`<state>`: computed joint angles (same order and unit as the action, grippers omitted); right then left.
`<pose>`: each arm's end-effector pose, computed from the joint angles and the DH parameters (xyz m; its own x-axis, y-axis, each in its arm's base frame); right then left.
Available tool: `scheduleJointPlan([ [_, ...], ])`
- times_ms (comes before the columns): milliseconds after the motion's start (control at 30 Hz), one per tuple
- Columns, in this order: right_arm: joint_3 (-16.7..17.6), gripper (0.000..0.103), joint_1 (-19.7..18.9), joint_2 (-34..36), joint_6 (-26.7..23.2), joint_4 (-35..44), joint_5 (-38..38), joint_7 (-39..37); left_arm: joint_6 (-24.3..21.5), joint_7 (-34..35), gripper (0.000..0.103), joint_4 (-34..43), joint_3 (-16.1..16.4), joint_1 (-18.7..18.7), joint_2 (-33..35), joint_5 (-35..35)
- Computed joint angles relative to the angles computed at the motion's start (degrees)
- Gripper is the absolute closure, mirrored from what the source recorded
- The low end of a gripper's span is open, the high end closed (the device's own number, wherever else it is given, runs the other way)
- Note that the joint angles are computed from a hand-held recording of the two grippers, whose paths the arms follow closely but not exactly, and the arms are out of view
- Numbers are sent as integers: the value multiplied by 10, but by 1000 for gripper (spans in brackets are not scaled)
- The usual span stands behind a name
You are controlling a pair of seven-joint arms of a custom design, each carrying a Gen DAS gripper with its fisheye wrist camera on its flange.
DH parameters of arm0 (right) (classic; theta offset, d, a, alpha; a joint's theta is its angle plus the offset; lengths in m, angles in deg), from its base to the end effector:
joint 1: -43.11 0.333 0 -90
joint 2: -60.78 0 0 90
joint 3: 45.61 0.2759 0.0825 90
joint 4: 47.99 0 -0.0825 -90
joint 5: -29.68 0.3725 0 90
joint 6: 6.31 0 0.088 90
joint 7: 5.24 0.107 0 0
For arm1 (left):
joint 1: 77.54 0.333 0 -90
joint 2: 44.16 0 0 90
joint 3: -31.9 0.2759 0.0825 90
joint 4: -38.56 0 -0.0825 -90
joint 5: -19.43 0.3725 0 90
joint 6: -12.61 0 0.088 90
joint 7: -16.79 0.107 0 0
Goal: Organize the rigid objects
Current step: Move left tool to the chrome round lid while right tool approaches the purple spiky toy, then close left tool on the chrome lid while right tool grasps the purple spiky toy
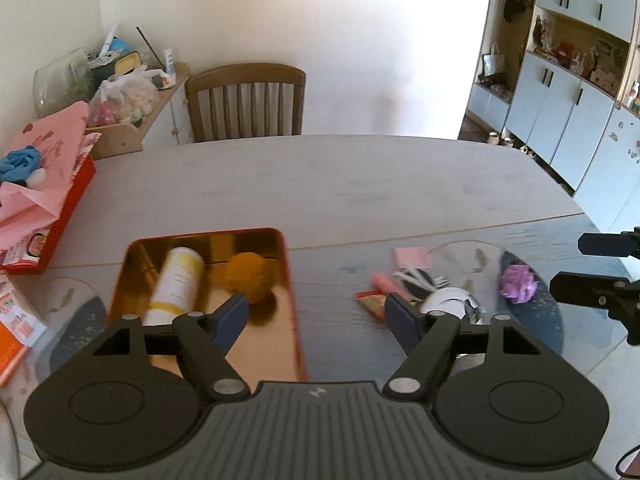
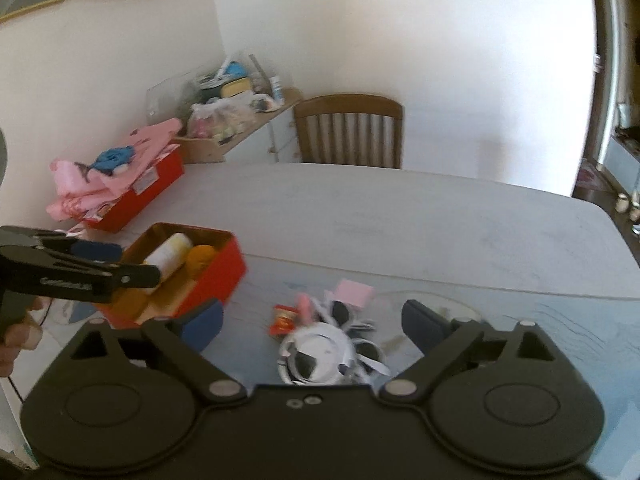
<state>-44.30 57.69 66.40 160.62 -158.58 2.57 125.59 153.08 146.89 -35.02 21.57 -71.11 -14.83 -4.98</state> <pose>0.5842 0.1950 0.5034 0.0417 -0.9898 -0.1361 -0.6207 0.0811 -0.7798 0.7223 -0.0178 0.5035 -0.4702 -0.8818 0.0352 -0.6359 0.3109 -0.7064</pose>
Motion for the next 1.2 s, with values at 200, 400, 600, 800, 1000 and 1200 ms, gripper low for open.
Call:
scheduleJointPlan([
  [200, -12, 0, -25, -48, 17, -71, -22, 31, 41, -1, 20, -80, -11, -14, -47, -23],
  [400, -12, 0, -52, -70, 29, -115, -18, 24, 78, -5, 19, -130, -20, -33, -71, -53],
  [600, -17, 0, -67, -69, 40, -132, 38, -47, 129, -12, 17, -174, -23, -64, -82, -52],
  [800, -16, 0, -72, -41, 36, -117, 129, -148, 140, -58, 17, -171, -10, -98, -58, 6],
  [1000, -1, 1, -81, 3, 18, -77, 217, -241, 122, -126, 17, -131, 6, -121, -13, 69],
  [1200, 17, 4, -93, 57, -12, -18, 273, -305, 113, -163, 17, -99, 12, -133, 21, 114],
])
